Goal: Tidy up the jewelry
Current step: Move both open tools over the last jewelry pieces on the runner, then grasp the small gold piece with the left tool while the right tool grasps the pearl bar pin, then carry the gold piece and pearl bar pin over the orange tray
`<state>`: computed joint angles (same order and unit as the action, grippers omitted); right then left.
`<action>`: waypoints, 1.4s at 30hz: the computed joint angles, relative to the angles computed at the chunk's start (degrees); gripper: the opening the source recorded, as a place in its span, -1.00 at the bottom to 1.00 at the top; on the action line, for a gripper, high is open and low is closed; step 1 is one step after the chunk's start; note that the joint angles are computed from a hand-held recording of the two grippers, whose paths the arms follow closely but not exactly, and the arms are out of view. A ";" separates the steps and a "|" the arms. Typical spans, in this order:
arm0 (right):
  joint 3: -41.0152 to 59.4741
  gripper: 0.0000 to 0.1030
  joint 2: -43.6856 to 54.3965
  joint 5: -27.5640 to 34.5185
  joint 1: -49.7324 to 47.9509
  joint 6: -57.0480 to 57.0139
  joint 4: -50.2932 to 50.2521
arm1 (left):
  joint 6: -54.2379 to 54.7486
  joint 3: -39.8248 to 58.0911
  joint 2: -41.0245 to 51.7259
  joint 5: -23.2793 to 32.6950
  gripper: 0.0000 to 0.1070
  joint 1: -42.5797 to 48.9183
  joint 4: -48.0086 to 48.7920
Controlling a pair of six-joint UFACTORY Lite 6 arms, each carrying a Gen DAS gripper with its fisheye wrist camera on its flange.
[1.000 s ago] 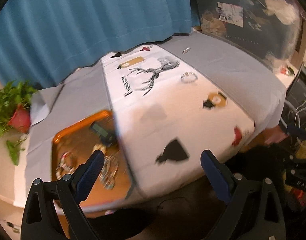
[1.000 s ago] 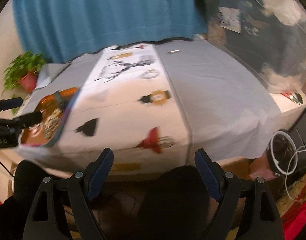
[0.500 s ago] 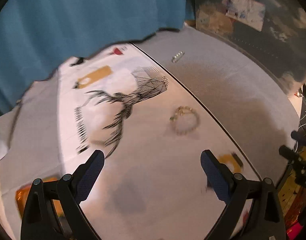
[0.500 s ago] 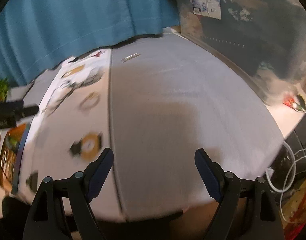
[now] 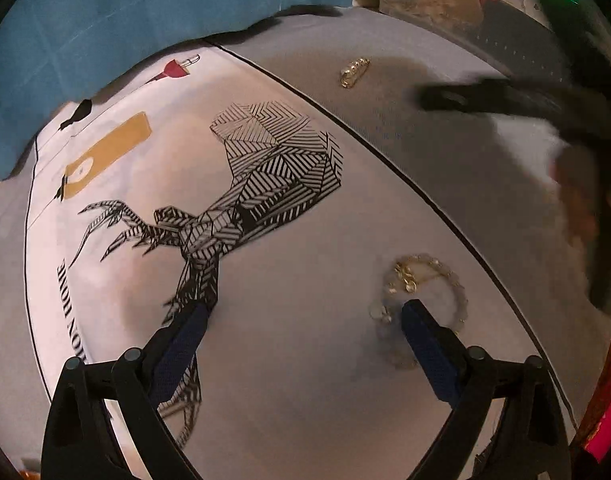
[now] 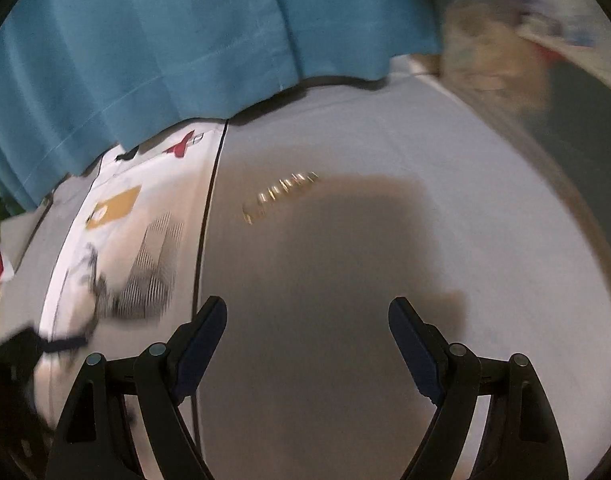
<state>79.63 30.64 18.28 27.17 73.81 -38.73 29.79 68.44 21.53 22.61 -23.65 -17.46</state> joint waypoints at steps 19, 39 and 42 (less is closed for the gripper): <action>3.15 -0.89 1.71 9.21 0.90 5.58 -9.49 | 14.23 -5.03 -7.64 4.30 -0.93 0.18 -14.94; -11.92 -0.89 -23.02 43.01 55.81 38.33 -9.24 | 7.05 -29.04 -64.98 32.56 -0.93 19.16 -6.01; -1.97 -0.89 -16.25 47.61 61.97 38.69 -8.21 | 18.00 -28.98 -74.80 47.39 -0.93 36.77 -9.76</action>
